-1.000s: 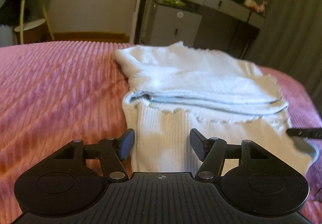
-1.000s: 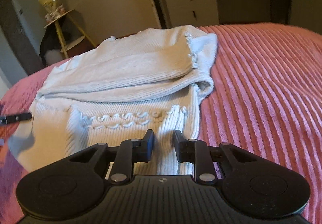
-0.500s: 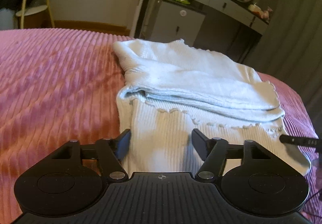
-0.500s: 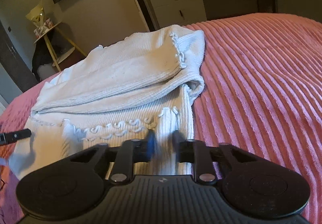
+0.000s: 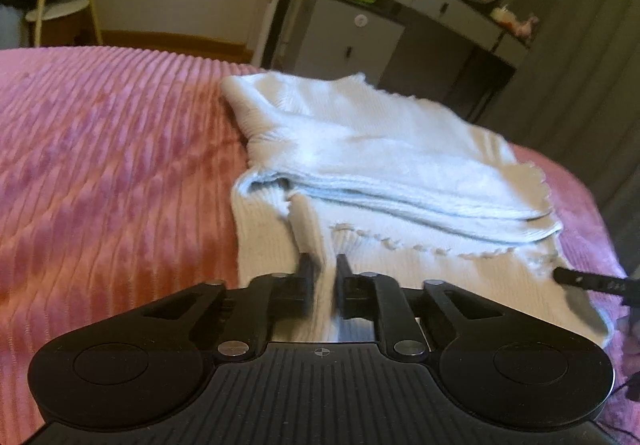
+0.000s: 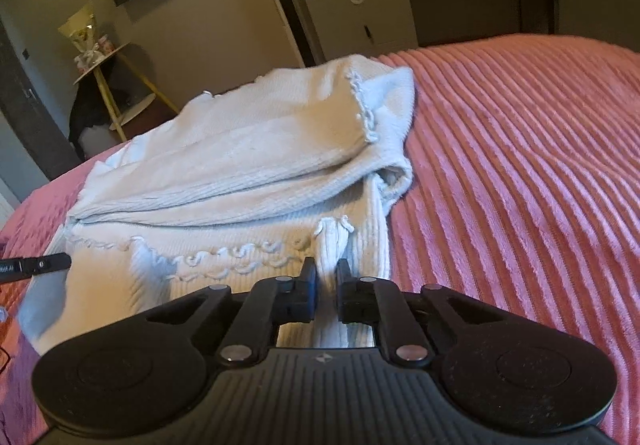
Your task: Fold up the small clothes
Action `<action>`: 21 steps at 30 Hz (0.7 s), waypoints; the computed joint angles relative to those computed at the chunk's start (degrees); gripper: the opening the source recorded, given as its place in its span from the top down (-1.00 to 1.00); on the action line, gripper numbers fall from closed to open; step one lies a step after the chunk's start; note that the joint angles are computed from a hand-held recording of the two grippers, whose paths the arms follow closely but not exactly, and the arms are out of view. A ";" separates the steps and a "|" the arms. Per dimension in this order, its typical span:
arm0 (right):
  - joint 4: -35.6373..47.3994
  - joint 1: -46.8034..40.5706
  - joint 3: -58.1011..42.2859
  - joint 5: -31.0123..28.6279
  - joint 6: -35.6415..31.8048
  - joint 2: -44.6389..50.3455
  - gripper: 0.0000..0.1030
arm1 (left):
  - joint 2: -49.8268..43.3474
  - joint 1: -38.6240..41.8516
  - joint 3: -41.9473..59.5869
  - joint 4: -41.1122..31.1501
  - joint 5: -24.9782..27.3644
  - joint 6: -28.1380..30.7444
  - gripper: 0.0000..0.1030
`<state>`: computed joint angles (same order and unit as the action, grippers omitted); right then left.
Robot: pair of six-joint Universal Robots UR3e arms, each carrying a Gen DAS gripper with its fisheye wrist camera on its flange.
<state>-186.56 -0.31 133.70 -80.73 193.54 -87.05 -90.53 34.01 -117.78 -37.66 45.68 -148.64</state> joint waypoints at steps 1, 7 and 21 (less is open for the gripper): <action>0.22 0.51 0.18 -0.82 -0.23 -0.81 0.84 | 0.47 0.59 -0.17 -0.74 -1.12 0.79 0.78; -0.89 1.10 2.89 -1.82 -1.63 -9.02 0.85 | 7.04 4.92 -0.17 -6.41 -6.71 8.54 0.80; 1.28 4.14 -27.34 -13.49 -5.70 10.26 0.86 | -15.10 -5.00 27.59 15.20 0.68 -24.82 0.88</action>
<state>-185.29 3.83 106.36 -94.22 187.84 -76.78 -105.64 29.02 -90.20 -22.46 46.36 -173.46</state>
